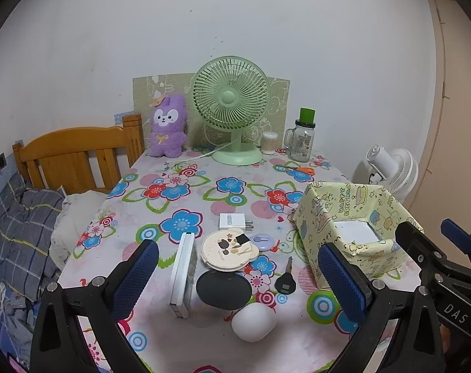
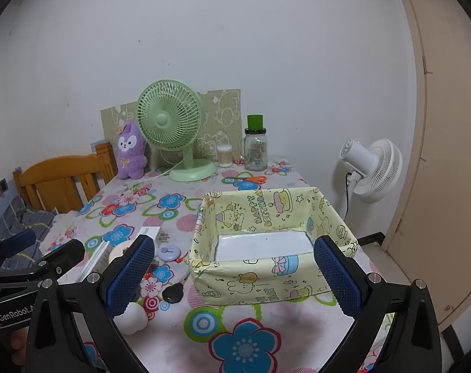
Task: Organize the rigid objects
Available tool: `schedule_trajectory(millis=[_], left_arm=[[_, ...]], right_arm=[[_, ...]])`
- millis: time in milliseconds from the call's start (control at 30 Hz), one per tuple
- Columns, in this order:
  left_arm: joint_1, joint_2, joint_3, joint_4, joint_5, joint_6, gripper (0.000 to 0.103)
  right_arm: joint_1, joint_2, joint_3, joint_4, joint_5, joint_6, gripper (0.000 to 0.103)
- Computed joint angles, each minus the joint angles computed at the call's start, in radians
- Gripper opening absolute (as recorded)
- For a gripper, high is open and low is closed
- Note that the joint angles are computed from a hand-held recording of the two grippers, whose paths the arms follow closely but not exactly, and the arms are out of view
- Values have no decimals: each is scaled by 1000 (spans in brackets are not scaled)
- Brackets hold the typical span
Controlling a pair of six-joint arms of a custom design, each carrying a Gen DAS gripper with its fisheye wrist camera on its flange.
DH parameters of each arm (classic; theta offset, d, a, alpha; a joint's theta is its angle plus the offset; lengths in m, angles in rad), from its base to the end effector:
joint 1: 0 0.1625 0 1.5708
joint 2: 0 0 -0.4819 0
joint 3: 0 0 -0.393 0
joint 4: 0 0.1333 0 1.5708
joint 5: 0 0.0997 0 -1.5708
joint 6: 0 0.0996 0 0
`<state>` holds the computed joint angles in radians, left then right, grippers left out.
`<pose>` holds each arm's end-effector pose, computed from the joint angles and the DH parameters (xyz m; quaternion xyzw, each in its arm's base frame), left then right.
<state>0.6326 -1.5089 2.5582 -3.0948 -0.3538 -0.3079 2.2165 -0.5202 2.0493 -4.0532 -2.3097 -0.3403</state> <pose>-0.1321 -0.3780 0.3176 0.1194 0.7999 -0.4809 0.3386 0.3852 -0.4013 0.0480 0.2462 -0.8083 0.4717 0.2520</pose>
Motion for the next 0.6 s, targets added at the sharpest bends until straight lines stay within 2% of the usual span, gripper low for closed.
schedule_trajectory(millis=[600], left_arm=[[-9,4,6,-20,11,19,103]], right_arm=[[2,-5,2,-5,2,-2,103]])
